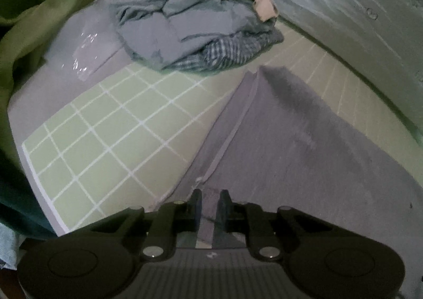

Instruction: Fold clothes

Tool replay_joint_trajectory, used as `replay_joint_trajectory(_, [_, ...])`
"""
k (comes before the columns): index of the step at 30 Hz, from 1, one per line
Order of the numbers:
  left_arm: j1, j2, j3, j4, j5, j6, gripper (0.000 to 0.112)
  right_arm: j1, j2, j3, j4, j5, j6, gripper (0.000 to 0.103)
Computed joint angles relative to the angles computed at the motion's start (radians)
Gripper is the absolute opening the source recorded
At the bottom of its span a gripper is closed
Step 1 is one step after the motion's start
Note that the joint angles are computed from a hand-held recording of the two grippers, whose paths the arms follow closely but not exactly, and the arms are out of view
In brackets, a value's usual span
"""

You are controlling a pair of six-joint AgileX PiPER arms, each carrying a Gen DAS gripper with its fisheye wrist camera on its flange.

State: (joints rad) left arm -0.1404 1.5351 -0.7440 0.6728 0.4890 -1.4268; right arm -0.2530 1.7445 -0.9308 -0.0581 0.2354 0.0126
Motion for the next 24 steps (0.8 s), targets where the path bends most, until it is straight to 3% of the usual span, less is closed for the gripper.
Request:
replay_joint_trajectory(7, [0.025,-0.001,0.015,-0.017,-0.046,0.008,0.031,-0.032,-0.027,0.051,0.036,-0.004,-0.029,0.083])
replay_joint_trajectory(12, [0.024,0.009,-0.007,-0.045,-0.028,0.023,0.041,-0.037,-0.026,0.048,0.059,0.007,-0.044,0.084])
replay_joint_trajectory(15, [0.003,0.004,-0.010,-0.011,0.007,-0.027,0.045,-0.031,-0.022,0.045,0.055,0.010,-0.049,0.093])
replay_joint_trajectory(17, [0.002,0.001,-0.005,-0.008,0.011,-0.034,0.045,-0.028,-0.016,0.040,0.052,0.015,-0.054,0.100])
replay_joint_trajectory(24, [0.031,-0.032,0.042,-0.023,-0.053,-0.053,0.045,-0.051,-0.002,0.034,0.195,0.033,-0.188,0.103])
